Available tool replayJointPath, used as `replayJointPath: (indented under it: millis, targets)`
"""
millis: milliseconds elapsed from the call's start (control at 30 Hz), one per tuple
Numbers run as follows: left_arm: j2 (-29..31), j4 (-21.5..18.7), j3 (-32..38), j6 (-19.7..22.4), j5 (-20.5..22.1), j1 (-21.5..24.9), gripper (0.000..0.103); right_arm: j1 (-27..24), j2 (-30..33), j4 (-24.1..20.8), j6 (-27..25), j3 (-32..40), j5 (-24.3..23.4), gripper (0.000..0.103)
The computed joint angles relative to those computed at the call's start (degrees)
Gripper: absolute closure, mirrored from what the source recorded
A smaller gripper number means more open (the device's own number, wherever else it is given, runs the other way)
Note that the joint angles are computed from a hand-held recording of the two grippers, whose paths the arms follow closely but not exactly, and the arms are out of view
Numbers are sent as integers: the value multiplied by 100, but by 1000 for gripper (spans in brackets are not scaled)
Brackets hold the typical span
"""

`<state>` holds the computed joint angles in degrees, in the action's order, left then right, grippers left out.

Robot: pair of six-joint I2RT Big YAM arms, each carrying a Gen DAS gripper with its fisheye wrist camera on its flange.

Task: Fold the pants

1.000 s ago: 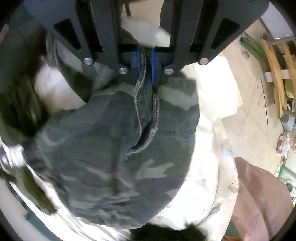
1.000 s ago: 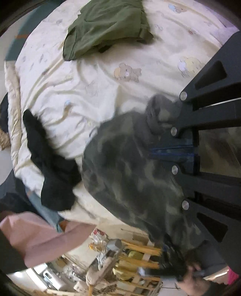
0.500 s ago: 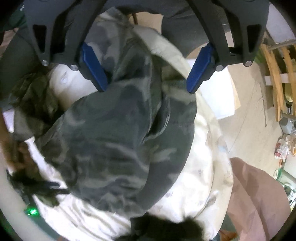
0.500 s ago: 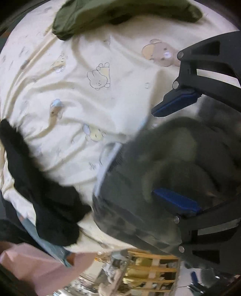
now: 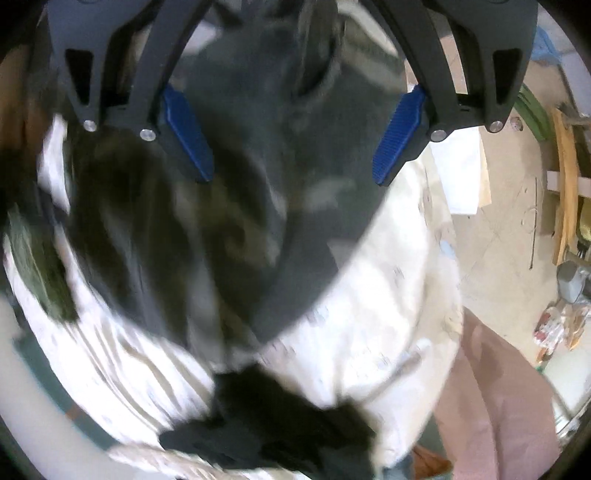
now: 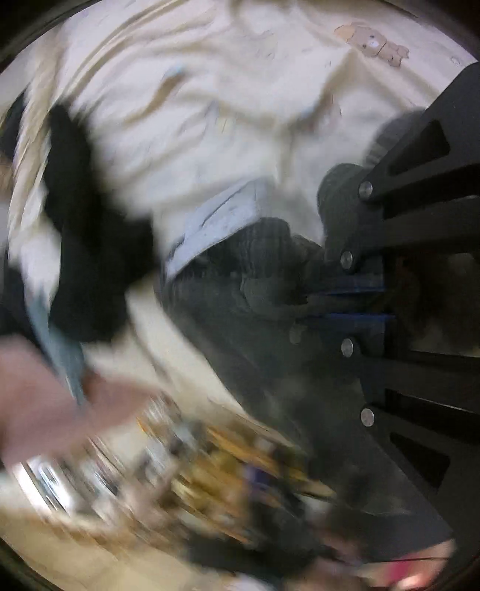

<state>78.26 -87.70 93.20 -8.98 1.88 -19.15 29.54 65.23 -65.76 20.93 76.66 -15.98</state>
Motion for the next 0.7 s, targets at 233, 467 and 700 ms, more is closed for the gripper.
replayJointPath:
  millis: [233,467,700]
  targets:
    - [340,740,-21,-873,610,443,18,1187,513,-321,-390,-309,-375,96]
    - [681,769,34,-509,697,17,18,1614,929,-579,-652,-141,-40,91]
    - [1354,184,924,167,-237,-793,18,1861,831,-397,-753,-254,206,86]
